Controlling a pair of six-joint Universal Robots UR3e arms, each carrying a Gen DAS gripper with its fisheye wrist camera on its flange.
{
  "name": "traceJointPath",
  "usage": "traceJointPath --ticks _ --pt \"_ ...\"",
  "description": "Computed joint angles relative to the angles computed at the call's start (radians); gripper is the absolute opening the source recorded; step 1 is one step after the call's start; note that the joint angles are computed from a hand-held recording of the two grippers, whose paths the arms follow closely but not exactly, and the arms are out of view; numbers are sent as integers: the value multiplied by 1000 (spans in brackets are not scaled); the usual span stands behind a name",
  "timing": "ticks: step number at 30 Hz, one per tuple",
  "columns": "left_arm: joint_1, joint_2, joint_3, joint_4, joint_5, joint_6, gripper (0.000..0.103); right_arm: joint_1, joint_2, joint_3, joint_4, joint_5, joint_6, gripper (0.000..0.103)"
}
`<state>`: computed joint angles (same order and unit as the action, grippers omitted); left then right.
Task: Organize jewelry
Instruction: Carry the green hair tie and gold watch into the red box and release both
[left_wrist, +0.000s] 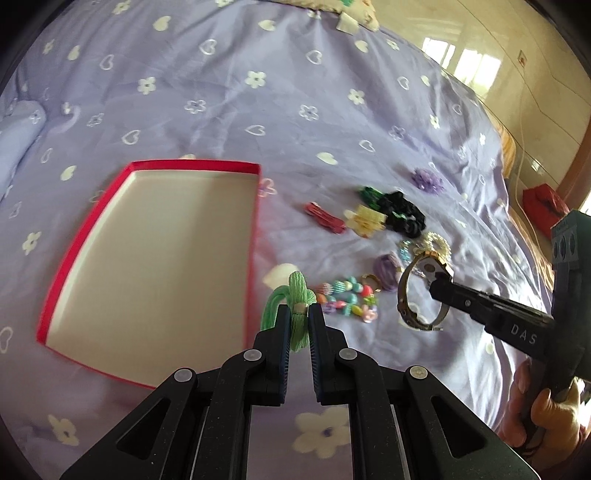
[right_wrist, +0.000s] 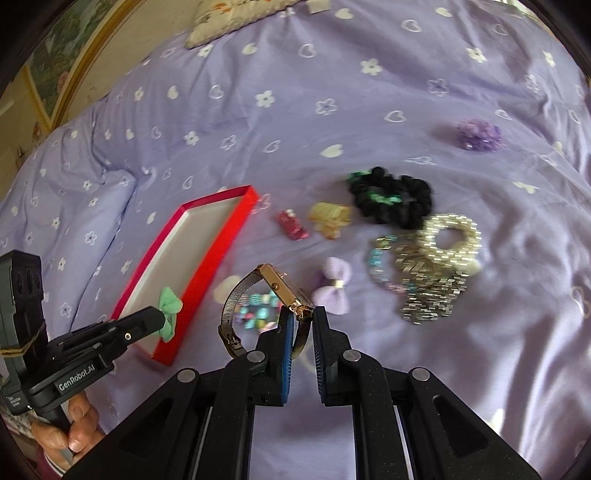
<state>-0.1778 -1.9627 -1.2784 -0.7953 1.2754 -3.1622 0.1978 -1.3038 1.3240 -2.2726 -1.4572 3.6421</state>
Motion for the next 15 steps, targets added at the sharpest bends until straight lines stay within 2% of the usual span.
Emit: traceJointPath --ticks 10,15 --pt "85 82 -91 9 9 -3 9 70 193 -270 72 43 -14 10" --pt "121 84 -83 -4 23 -2 9 110 363 -545 175 68 -37 10"
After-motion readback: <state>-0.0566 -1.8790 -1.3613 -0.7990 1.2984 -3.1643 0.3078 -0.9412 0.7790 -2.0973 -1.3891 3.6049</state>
